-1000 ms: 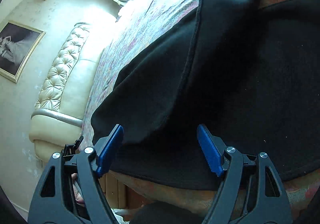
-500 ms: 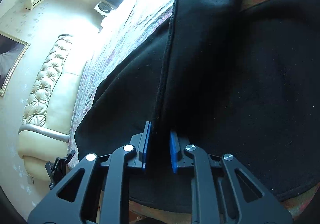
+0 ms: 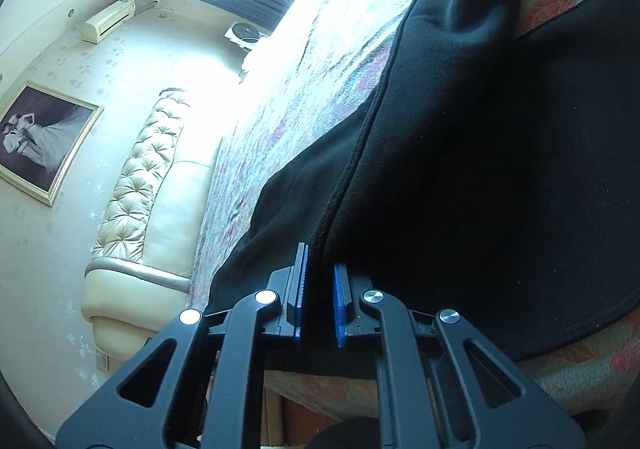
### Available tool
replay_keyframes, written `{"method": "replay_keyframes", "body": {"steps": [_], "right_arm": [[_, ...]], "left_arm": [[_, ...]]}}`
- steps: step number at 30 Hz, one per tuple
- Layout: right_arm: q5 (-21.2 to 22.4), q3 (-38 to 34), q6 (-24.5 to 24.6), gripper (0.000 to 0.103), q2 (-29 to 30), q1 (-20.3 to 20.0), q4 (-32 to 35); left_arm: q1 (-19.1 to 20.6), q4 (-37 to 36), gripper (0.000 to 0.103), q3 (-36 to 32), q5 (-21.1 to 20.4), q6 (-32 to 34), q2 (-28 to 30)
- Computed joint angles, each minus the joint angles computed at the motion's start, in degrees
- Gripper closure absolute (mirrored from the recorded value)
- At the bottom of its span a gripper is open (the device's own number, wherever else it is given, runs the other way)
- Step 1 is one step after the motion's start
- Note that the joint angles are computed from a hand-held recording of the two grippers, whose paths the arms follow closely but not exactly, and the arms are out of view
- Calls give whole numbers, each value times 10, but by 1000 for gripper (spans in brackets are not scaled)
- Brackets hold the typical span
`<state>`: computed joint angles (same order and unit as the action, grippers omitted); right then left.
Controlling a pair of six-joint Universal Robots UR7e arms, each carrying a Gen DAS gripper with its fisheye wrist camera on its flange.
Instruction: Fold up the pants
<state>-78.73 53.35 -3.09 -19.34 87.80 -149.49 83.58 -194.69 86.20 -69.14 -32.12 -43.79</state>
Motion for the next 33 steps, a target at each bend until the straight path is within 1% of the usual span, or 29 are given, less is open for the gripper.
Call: {"method": "replay_keyframes", "body": {"steps": [3, 7, 10, 13, 14, 15, 16, 18, 19, 20, 21, 22, 23, 24, 25, 26, 28, 29, 31, 32, 33], "right_arm": [[9, 37, -3, 92, -20, -6, -1], [-13, 63, -14, 92, -29, -12, 8], [-33, 72, -17, 92, -28, -20, 6], [-43, 67, -24, 92, -23, -22, 12], [-42, 67, -26, 90, -24, -23, 13], [-40, 68, -22, 84, -28, -20, 16], [-38, 70, -21, 82, -31, -20, 18], [-39, 77, -22, 70, -38, -20, 11], [-41, 90, -22, 67, -49, -21, 1], [-42, 96, -23, 63, -56, -23, -5], [-47, 100, -27, 60, -63, -24, -12], [-54, 107, -32, 59, -72, -26, -22], [-64, 111, -38, 56, -80, -27, -34], [-77, 113, -44, 51, -87, -28, -48], [-93, 112, -48, 49, -91, -30, -61], [-106, 111, -50, 46, -97, -33, -75], [-122, 109, -43, 43, -107, -39, -102], [-125, 100, -33, 39, -109, -42, -104], [-125, 66, -16, 38, -106, -44, -93], [-126, 45, -12, 37, -102, -44, -85], [-128, 13, -8, 31, -90, -41, -75]], "left_arm": [[1, -12, 92, 24, -3, 4, -13], [9, -17, 92, 54, 2, -5, -21], [21, -8, 92, 56, -9, -20, -16], [25, -1, 91, 46, -12, -5, -9], [24, -4, 90, 50, -13, 3, -10], [24, -9, 90, 54, -16, 7, -11], [25, -13, 89, 57, -19, 8, -13], [22, -22, 87, 68, -17, 1, -19], [19, -25, 83, 75, -8, -2, -22], [13, -20, 71, 83, 11, -6, -28], [4, -22, 66, 96, 32, -8, -33], [-2, -22, 63, 103, 45, -7, -37], [-6, -20, 63, 109, 48, -6, -40], [-10, -13, 62, 113, 49, -7, -43], [-15, 0, 53, 112, 49, -10, -44], [-20, 8, 40, 108, 49, -11, -43], [-34, 8, 29, 95, 46, -8, -31], [-40, 14, 26, 85, 43, -5, -25], [-53, 51, 24, 53, 32, -13, -6], [-58, 71, 23, 32, 18, -19, 7], [-62, 91, 23, 9, -1, -22, 21]]}}
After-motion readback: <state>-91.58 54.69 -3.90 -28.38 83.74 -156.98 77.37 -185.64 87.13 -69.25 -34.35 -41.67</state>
